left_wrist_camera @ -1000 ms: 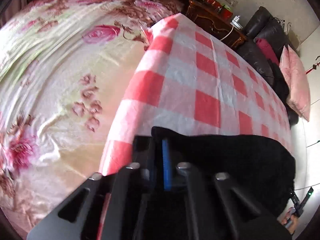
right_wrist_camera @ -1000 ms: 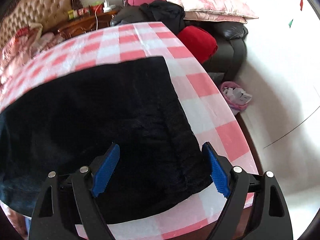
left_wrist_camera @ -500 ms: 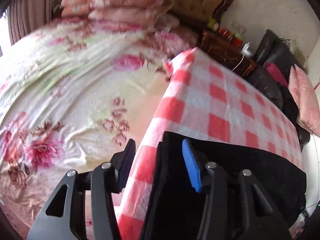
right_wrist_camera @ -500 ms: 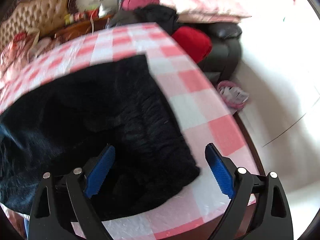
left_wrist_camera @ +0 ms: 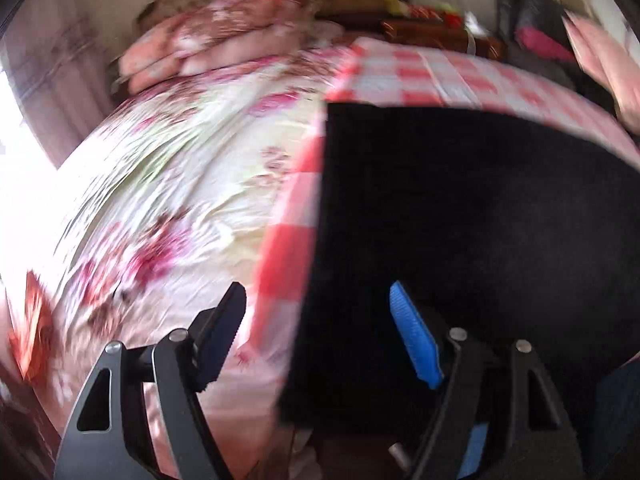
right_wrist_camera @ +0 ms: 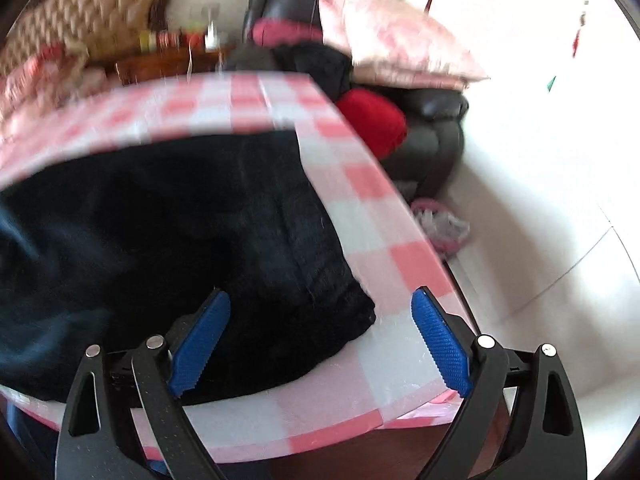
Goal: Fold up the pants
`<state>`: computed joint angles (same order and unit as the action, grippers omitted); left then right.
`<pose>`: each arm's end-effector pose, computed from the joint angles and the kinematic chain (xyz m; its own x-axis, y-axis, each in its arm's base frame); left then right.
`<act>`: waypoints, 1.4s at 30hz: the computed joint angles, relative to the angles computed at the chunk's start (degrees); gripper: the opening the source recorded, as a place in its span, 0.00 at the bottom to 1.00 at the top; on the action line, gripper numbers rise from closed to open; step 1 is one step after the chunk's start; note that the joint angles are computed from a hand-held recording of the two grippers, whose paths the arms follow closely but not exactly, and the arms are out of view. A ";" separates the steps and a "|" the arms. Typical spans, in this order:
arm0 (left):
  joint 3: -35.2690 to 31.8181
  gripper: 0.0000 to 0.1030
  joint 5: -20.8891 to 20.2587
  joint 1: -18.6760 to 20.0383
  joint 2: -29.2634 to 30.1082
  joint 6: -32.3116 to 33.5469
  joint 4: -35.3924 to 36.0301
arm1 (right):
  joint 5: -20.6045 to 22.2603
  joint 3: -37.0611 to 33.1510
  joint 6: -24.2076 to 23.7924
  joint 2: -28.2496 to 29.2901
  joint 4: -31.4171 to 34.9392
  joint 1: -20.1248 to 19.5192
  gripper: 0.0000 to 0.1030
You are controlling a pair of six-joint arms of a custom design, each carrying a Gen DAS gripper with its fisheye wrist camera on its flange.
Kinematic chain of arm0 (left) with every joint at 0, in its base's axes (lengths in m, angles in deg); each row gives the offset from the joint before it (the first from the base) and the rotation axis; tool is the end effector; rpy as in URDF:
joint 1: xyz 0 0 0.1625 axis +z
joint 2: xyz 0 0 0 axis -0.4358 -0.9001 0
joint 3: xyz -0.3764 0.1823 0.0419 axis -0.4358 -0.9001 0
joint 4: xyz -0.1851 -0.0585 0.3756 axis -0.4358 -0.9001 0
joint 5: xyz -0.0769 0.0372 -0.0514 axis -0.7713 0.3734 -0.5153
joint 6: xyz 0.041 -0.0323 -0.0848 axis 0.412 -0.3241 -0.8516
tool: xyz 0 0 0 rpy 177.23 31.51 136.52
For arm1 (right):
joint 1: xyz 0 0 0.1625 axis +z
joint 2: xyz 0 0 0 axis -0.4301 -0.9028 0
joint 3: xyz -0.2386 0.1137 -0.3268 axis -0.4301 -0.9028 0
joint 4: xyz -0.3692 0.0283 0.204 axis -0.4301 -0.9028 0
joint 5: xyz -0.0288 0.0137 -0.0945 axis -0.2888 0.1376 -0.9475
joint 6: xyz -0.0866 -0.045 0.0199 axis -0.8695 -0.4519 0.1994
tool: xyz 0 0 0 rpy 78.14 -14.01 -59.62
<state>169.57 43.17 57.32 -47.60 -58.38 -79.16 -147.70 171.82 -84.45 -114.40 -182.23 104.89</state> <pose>-0.2837 -0.4190 0.0673 -0.3685 -0.7469 -0.5535 0.0448 0.5804 -0.8131 -0.0263 -0.6882 0.3810 -0.5903 -0.2355 0.7721 -0.6621 0.6884 -0.2962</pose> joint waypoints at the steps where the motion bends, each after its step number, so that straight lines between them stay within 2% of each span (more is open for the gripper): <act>1: 1.23 0.72 0.65 -1.94 -0.74 -4.16 0.14 | 2.62 1.34 0.31 -1.49 1.08 0.00 0.87; 3: 1.92 0.72 2.85 -4.20 -0.86 -7.51 -0.41 | 7.01 4.80 -0.79 -4.15 2.88 0.48 0.87; 5: 2.51 0.72 5.94 -5.27 0.06 -4.90 -5.08 | 9.30 8.39 -3.49 -5.72 4.15 1.38 0.87; 7: 2.96 0.72 6.42 -4.50 1.05 0.43 -11.03 | 9.04 11.28 -6.42 -6.03 2.90 2.22 0.87; 9: 2.46 0.71 4.33 -2.87 2.40 2.50 -14.12 | 8.98 14.03 -9.16 -6.04 1.42 2.69 0.87; 13: 1.23 0.70 0.58 -2.91 4.40 0.52 -10.23 | 3.80 15.62 -10.46 -4.60 1.51 3.25 0.87; 16: 2.95 0.70 -3.74 -4.87 2.78 -9.35 -7.57 | 4.89 15.60 -9.06 -4.56 2.47 2.56 0.87; 19: 11.83 0.69 -3.04 -8.38 -3.03 -19.20 -16.54 | 4.50 14.84 -7.12 -4.37 4.48 2.71 0.90; 22: 22.83 0.65 2.65 -13.46 -7.88 -28.88 -29.49 | 4.48 13.76 -6.00 -3.94 5.91 2.56 0.92; 24: 30.24 0.64 10.06 -17.81 -9.10 -38.62 -37.65 | 4.60 13.87 -5.82 -4.14 6.11 2.41 0.92; 27: 35.99 0.63 16.03 -19.68 -9.03 -47.34 -44.96 | 4.67 13.73 -5.72 -4.05 6.22 2.31 0.92; 30: 37.05 0.62 18.18 -18.59 -8.80 -46.86 -48.26 | 4.67 13.79 -5.76 -4.03 6.06 2.30 0.92; 32: 37.55 0.60 19.15 -17.10 -8.21 -42.41 -53.37 | 4.53 13.82 -5.56 -3.94 5.83 2.37 0.93; 34: 37.78 0.57 20.15 -16.53 -7.98 -40.39 -55.60 | 4.29 13.68 -5.53 -3.93 5.94 2.38 0.93; 35: 37.87 0.56 21.00 -15.81 -7.45 -37.06 -58.59 | 4.25 13.65 -5.51 -3.91 5.93 2.39 0.93; 38: 38.88 0.46 20.79 -14.58 -6.06 -30.33 -66.96 | 4.38 13.58 -5.24 -3.89 6.01 2.41 0.94; 39: 38.86 0.41 20.93 -14.42 -5.84 -29.57 -67.72 | 4.35 13.41 -5.16 -3.83 6.14 2.47 0.94; 42: 37.50 0.28 19.03 -14.06 -7.00 -29.56 -63.74 | 4.42 13.26 -5.16 -3.80 6.46 2.43 0.94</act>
<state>207.07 62.20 43.26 -54.59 -87.94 -142.90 -143.29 185.08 -89.61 -118.20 -175.78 107.32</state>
